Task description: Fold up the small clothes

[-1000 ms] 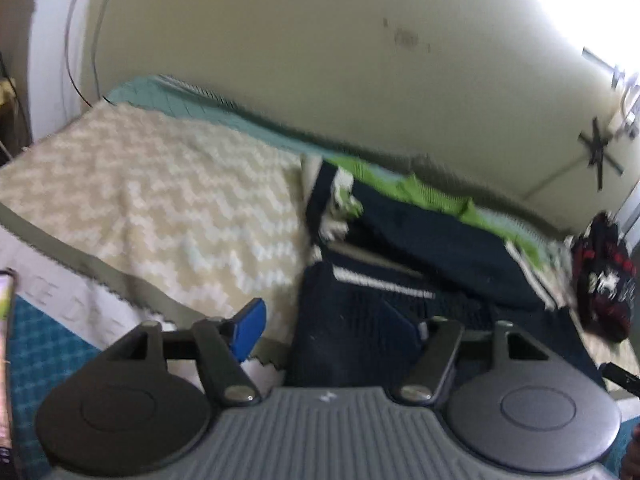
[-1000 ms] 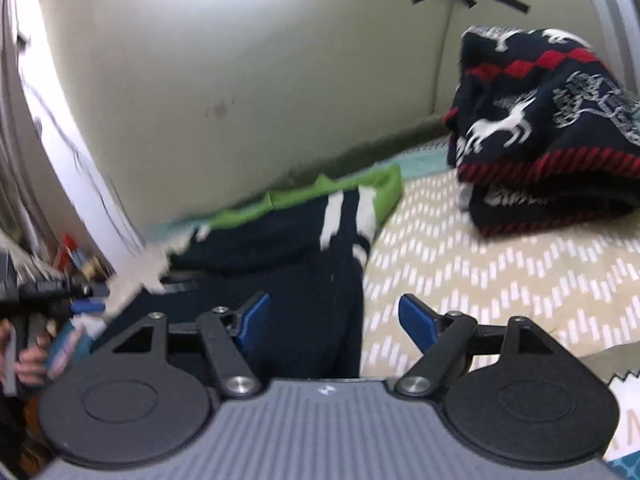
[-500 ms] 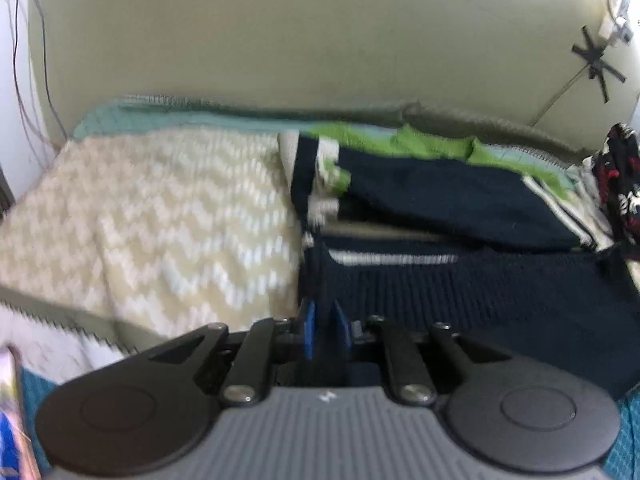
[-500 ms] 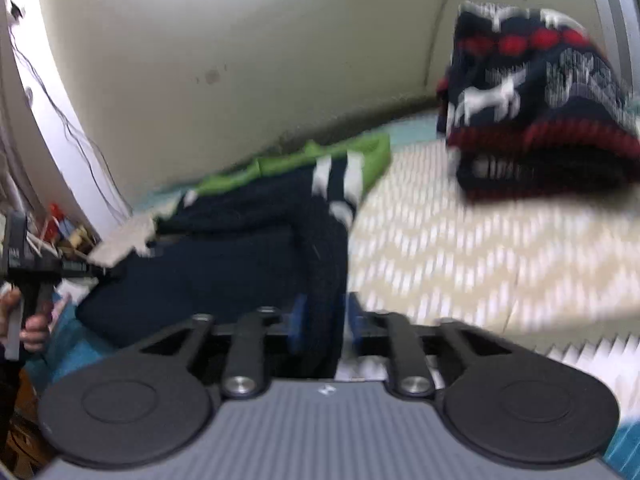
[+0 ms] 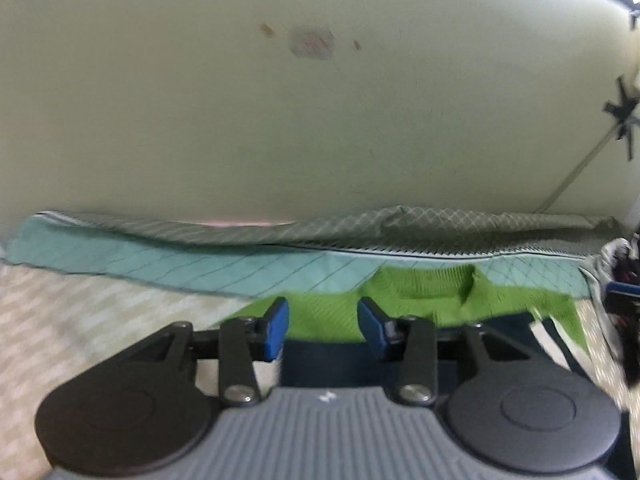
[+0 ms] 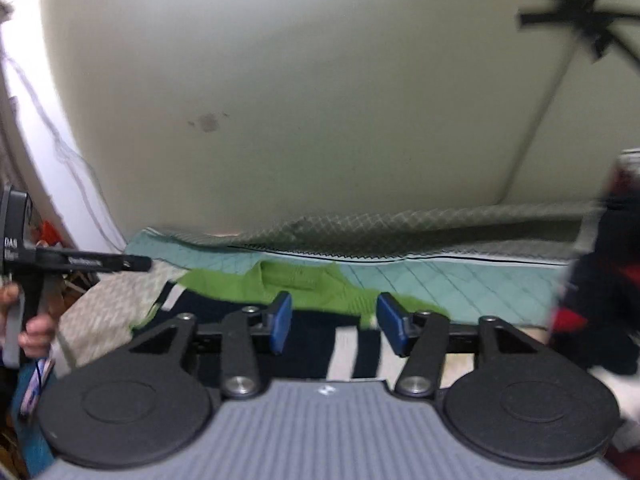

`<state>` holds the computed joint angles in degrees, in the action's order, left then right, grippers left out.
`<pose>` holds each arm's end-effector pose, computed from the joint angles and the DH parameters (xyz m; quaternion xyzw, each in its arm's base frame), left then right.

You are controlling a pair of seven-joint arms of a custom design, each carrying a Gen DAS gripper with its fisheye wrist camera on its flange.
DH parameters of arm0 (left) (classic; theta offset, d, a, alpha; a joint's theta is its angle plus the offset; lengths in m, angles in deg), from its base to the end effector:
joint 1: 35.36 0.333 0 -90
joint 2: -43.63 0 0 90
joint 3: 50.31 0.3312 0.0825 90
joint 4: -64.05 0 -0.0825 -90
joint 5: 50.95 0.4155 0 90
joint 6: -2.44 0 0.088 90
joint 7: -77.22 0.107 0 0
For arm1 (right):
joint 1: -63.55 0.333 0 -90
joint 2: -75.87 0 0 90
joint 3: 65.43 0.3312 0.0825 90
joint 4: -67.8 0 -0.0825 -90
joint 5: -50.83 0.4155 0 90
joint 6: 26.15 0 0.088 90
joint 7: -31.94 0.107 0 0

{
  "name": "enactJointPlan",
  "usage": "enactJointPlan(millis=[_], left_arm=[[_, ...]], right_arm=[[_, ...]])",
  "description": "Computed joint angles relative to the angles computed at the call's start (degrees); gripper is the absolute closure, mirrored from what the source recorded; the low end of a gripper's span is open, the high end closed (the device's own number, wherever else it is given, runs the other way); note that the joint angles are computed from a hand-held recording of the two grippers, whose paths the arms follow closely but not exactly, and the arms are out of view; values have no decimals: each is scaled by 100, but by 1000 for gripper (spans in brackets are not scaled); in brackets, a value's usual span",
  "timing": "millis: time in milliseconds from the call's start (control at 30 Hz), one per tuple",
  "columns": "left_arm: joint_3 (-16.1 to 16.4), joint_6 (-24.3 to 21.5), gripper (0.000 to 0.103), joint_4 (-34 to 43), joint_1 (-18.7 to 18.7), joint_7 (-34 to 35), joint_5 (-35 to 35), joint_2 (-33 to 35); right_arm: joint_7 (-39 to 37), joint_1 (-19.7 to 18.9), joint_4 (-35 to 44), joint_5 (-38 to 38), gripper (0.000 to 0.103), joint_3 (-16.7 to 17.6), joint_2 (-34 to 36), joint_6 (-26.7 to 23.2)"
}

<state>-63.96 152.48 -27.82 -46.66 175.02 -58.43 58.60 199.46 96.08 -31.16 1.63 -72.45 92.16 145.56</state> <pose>0.6648 -0.2834 0.5768 -0.4913 0.7848 -0.3437 0.1566 0.6129 0.3634 0.5164 -0.5838 0.6403 -0.2107 0.4526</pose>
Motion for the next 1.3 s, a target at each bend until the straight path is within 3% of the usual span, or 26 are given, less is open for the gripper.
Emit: enactJointPlan(millis=[100,167,300,367,400,467,600,700,800,867,933,1000,1067,1167,1300], left_arm=[[51,-277,53,845,-243,-258,326,779],[73,-462,52,1275,-364,-318,502,1170],[111,-716,53,1872,-548,-395,743,1691],[127,-820,60,2072,-610,-423,822,1859],[86,-909,76,2147,-598,-371,794,1918],[114,-821,85,2059,-650,-386,860,1866],[-156,77,89,849,-351,104,606,1007],[-520,783,89,-300,74,892,-133,88],[-938,1154,89,-1411,569,2361,-1914,-961],[-899,1110,89,-2084,615,3463,-3346,-1706],[-630,992,89,-2738,421,4129,-4244,-2384],[-329,840,89,-3346,170,4516,-4754,-2966],[-85,720,89,-3971,-75,4689,-4998,-3549],[202,542,89,-4673,-393,4707,-5095,-4165],[445,585,88,-5205,-765,4592,-5095,-4485]], right_arm=[[-1456,-668,862,1414,47,741,801,-193],[-2118,-879,1425,1948,43,1022,1266,-443],[-2950,-986,2461,2602,40,1242,2078,-894],[-3317,-1042,2813,2886,40,1350,2361,-1020],[-3565,-1067,3047,3028,43,1435,2519,-1196],[-3768,-941,3314,3130,81,1333,2648,-1506],[-3445,-377,2505,2869,91,585,2026,-861],[-2891,376,1624,2286,93,-245,1327,-358],[-1676,1422,779,916,93,-1250,642,42],[-514,2216,352,-389,93,-1981,273,190],[716,2936,9,-1832,93,-2493,-71,117],[1505,3391,-290,-2967,93,-2553,-382,-311],[2030,3623,-582,-3676,93,-2388,-620,-751],[2343,3829,-1058,-4117,93,-2006,-892,-1543],[2716,3777,-1403,-4057,93,-1570,-918,-1953]])
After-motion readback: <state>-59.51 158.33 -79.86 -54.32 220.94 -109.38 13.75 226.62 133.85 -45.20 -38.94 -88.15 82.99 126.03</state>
